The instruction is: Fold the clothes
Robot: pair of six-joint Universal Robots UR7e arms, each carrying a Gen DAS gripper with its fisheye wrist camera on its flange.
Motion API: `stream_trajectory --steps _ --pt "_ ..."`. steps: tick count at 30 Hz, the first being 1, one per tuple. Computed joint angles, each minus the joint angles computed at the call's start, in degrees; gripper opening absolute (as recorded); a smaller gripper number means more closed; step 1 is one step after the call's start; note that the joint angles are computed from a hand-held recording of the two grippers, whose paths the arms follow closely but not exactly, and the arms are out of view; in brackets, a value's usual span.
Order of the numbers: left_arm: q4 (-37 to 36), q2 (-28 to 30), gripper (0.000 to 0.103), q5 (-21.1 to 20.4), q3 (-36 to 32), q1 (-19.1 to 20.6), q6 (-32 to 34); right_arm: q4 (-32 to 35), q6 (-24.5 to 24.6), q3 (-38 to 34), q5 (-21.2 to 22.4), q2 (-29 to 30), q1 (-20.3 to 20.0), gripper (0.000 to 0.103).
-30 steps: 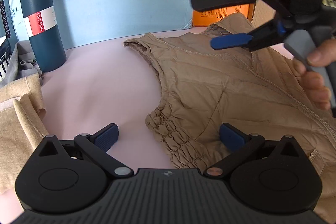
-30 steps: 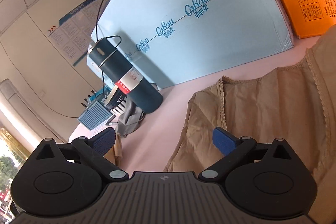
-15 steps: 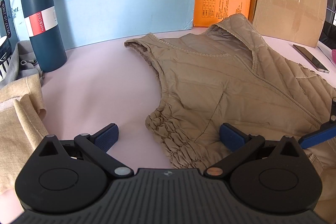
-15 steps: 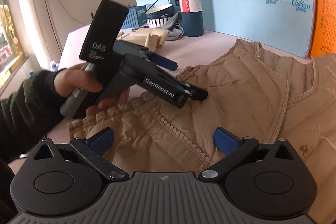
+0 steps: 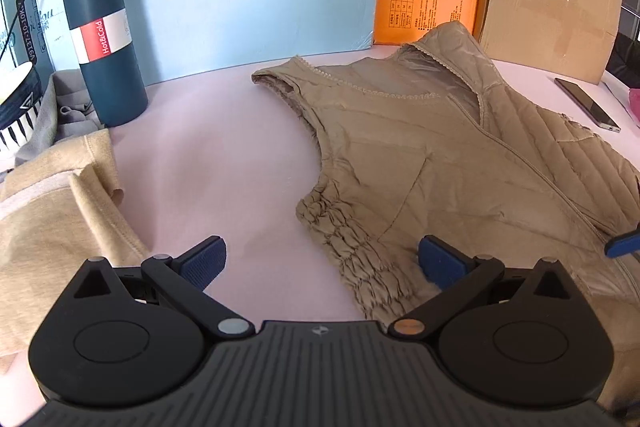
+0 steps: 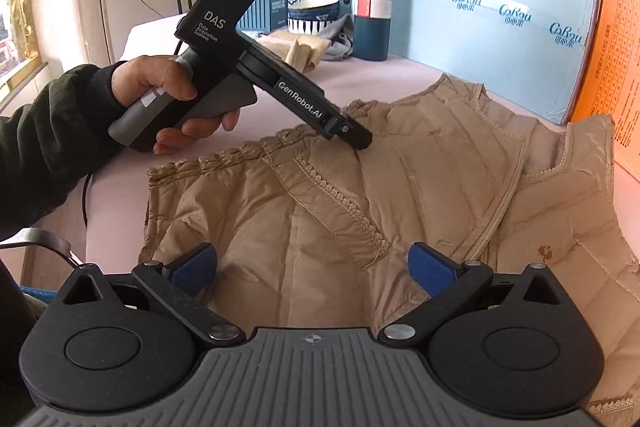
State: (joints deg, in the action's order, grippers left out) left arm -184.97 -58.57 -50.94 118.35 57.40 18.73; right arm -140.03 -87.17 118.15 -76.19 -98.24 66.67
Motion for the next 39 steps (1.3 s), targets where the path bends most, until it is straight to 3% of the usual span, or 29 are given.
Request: stream_trajectory --steps 5,10,14,18,22,25,27,29,32,39 --pt "-4.28 -6.47 0.103 4.55 9.15 -3.38 1.63 -4.30 -13.53 4.55 5.12 -5.19 -3.81 0.103" --pt "-7.47 -13.87 0.103 4.68 17.25 -5.77 1.70 -0.96 -18.76 5.28 10.05 -8.71 -7.32 0.103" --pt "-9.62 -17.60 0.103 6.92 23.15 -8.13 2.02 -0.46 -26.86 8.18 14.02 -12.78 -11.21 0.102" --pt "-14.40 -17.28 0.103 8.30 27.99 -10.14 3.30 -4.99 -31.72 12.13 14.61 -15.49 -13.93 0.097" --pt "-19.15 -13.96 0.103 7.53 29.99 -11.29 3.93 -12.48 -36.71 16.39 18.23 -16.20 -16.65 0.073" --pt "-22.53 -11.03 0.103 5.56 29.96 -11.40 4.10 -15.47 -36.32 17.49 17.66 -15.08 -16.21 0.042" --pt "-22.73 -10.43 0.103 4.14 29.59 -11.12 3.50 -17.08 -36.64 17.97 16.76 -14.26 -15.62 0.030" --pt "-22.87 -9.86 0.103 2.66 29.20 -10.79 2.88 -18.46 -37.34 18.39 15.65 -13.50 -14.98 0.008" --pt "-23.53 -9.01 0.103 1.42 28.76 -10.41 2.18 -20.41 -35.79 18.82 15.80 -12.59 -14.50 0.005" --pt "-29.94 -4.57 0.103 2.66 27.48 -10.62 0.53 -18.40 -29.85 17.64 23.26 -13.86 -16.28 0.005"
